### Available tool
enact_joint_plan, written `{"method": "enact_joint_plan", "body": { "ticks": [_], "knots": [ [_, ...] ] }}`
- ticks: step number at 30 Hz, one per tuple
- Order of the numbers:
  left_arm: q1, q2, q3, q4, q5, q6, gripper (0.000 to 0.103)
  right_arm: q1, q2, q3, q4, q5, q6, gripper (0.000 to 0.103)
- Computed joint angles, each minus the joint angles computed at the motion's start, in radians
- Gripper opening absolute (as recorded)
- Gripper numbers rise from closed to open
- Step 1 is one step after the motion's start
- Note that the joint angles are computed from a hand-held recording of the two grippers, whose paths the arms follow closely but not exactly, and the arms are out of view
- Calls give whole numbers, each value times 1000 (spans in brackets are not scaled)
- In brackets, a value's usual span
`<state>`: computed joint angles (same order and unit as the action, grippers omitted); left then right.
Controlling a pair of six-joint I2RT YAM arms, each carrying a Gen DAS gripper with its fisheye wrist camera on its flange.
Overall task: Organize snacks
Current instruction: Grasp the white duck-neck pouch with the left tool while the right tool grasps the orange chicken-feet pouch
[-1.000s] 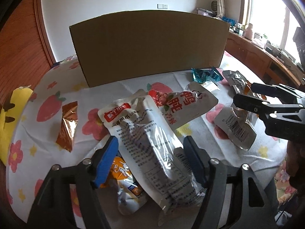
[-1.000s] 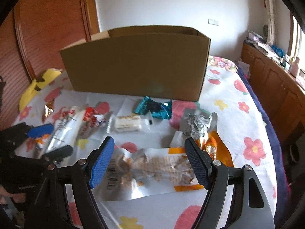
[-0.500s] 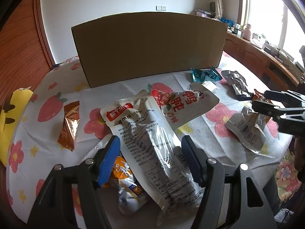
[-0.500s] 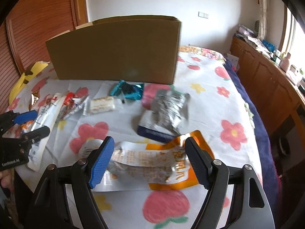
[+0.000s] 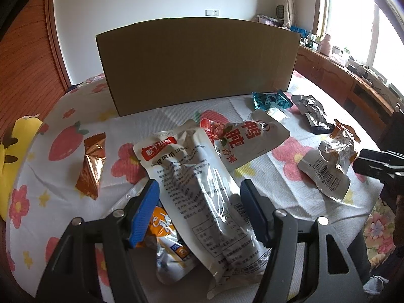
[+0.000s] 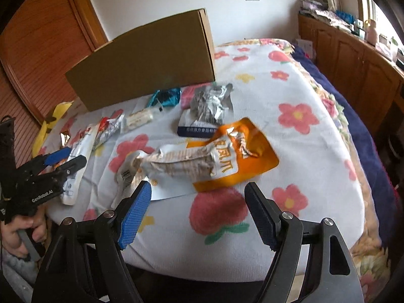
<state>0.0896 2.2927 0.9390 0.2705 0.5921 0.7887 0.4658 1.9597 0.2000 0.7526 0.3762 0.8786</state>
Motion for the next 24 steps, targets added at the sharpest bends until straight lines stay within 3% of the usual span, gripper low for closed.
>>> {"method": "enact_joint_plan", "body": {
  "ticks": [3, 7, 8, 12, 14, 16, 24],
  "knots": [
    [6, 1, 12, -18, 11, 0, 61, -42, -2, 7, 15, -16, -22, 78],
    [16, -5, 37, -77, 33, 33, 43, -117, -24, 46, -39, -23, -95, 78],
    [14, -8, 31, -65, 28, 35, 43, -131, -24, 57, -50, -24, -108, 78],
    [9, -13, 22, -54, 14, 44, 43, -184, 5, 105, -76, -48, -149, 78],
    [9, -14, 26, -61, 13, 43, 45, -165, 18, 135, -120, 12, -155, 78],
    [8, -10, 29, -51, 2, 33, 54, -148, 39, 161, -156, 63, -163, 78],
    [35, 20, 97, -99, -1, 11, 63, -127, 45, 153, -201, 112, -215, 78]
  ]
}}
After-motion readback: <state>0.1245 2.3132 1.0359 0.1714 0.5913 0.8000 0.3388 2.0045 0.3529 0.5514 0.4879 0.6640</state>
